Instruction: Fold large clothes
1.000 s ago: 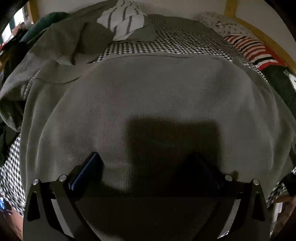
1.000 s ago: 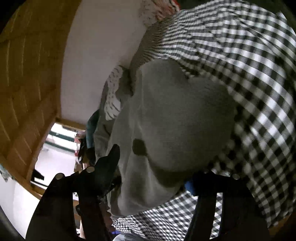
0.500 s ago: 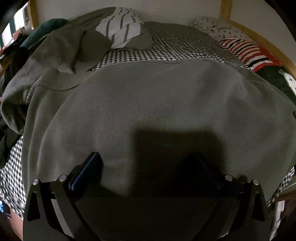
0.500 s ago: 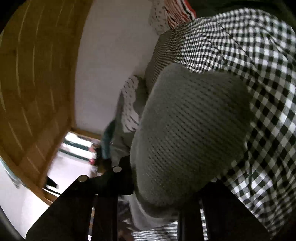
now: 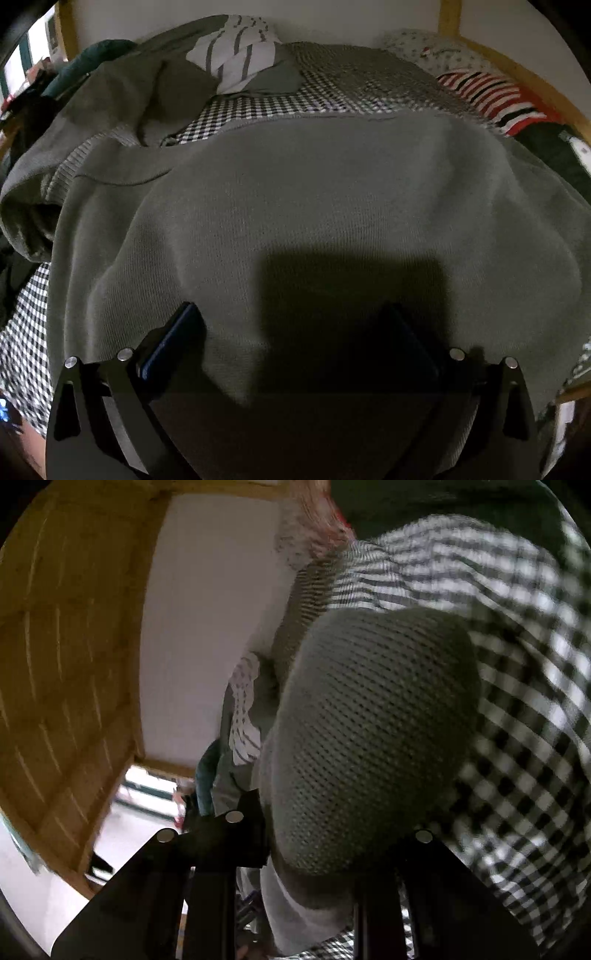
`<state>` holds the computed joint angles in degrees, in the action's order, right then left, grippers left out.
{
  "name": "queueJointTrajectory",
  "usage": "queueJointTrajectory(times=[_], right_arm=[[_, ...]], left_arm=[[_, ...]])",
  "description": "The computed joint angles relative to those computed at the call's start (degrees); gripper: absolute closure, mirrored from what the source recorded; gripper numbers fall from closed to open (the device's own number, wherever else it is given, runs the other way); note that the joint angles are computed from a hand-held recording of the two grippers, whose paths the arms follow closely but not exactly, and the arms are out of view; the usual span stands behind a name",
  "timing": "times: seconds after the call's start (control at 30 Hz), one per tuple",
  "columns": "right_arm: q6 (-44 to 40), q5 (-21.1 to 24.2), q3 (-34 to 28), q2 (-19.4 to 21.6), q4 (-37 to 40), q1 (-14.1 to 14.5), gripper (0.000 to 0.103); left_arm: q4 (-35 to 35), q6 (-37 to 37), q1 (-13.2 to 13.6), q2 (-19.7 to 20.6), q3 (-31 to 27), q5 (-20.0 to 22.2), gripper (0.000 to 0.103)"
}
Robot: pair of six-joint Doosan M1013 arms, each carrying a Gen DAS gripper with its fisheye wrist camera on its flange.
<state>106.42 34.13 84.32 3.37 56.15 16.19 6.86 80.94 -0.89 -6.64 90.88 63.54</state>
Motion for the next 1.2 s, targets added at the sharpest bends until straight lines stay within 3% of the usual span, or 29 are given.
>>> queueJointTrajectory(times=[0.13, 0.2, 0.33, 0.43, 0.57, 0.67, 0.73, 0.77, 0.83, 0.9, 0.97, 1.07, 1.1, 1.2], right_arm=[[-2.0, 1.0, -6.2, 1.8, -4.3, 2.0, 0.083], [-2.0, 1.0, -8.2, 2.1, -6.7, 3.3, 0.083], [-3.4, 2.1, -13.2, 3.7, -13.1, 6.2, 0.083], [-4.2, 4.9, -18.0, 5.4, -20.2, 8.8, 0.083], [-7.7, 9.9, -25.5, 8.3, -29.4, 13.4, 0.083], [-10.9, 13.4, -30.0, 10.6, -33.5, 16.4, 0.083], [-13.3, 14.9, -32.2, 12.1, -34.2, 17.7, 0.083], [-14.2, 15.9, -33.3, 12.9, -35.1, 18.6, 0.083], [-15.4, 17.3, -35.3, 14.2, -37.6, 20.3, 0.083], [-16.0, 19.1, -37.9, 15.9, -40.2, 21.9, 0.083], [-17.4, 21.3, -40.6, 17.6, -44.2, 24.0, 0.083], [-22.2, 27.7, -45.3, 20.6, -51.0, 27.7, 0.083], [-23.2, 29.9, -47.0, 21.6, -51.5, 28.4, 0.083], [-25.1, 36.4, -50.3, 24.5, -50.2, 29.5, 0.083]], left_arm=[[4.8, -4.5, 1.0, -4.2, 2.1, -3.2, 0.004], [6.8, -6.7, 2.9, -6.3, 3.3, -5.0, 0.004], [-4.1, 0.2, 7.9, -4.5, 3.2, -0.2, 0.004], [-10.8, 1.4, 10.5, -3.8, 4.2, -1.7, 0.004], [-11.8, 1.4, 10.8, -3.7, 3.8, -0.7, 0.004], [-20.2, 4.0, 15.0, -5.9, 3.9, -1.8, 0.005], [-16.0, 0.4, 16.4, -9.5, 4.6, -6.0, 0.005], [-9.3, -2.7, 16.2, -10.9, 4.5, -7.4, 0.005], [-3.1, -2.1, 16.9, -10.3, 3.5, -4.9, 0.005], [-8.7, 4.8, 18.9, -6.7, 2.5, 2.1, 0.005], [-13.6, 8.8, 20.3, -4.0, 3.8, 6.0, 0.004], [-15.8, 9.5, 21.0, -5.4, 7.6, 0.0, 0.004], [-16.5, 9.6, 21.4, -5.4, 7.3, 0.6, 0.004], [-22.1, 10.4, 26.1, -6.2, 6.8, 2.0, 0.004]])
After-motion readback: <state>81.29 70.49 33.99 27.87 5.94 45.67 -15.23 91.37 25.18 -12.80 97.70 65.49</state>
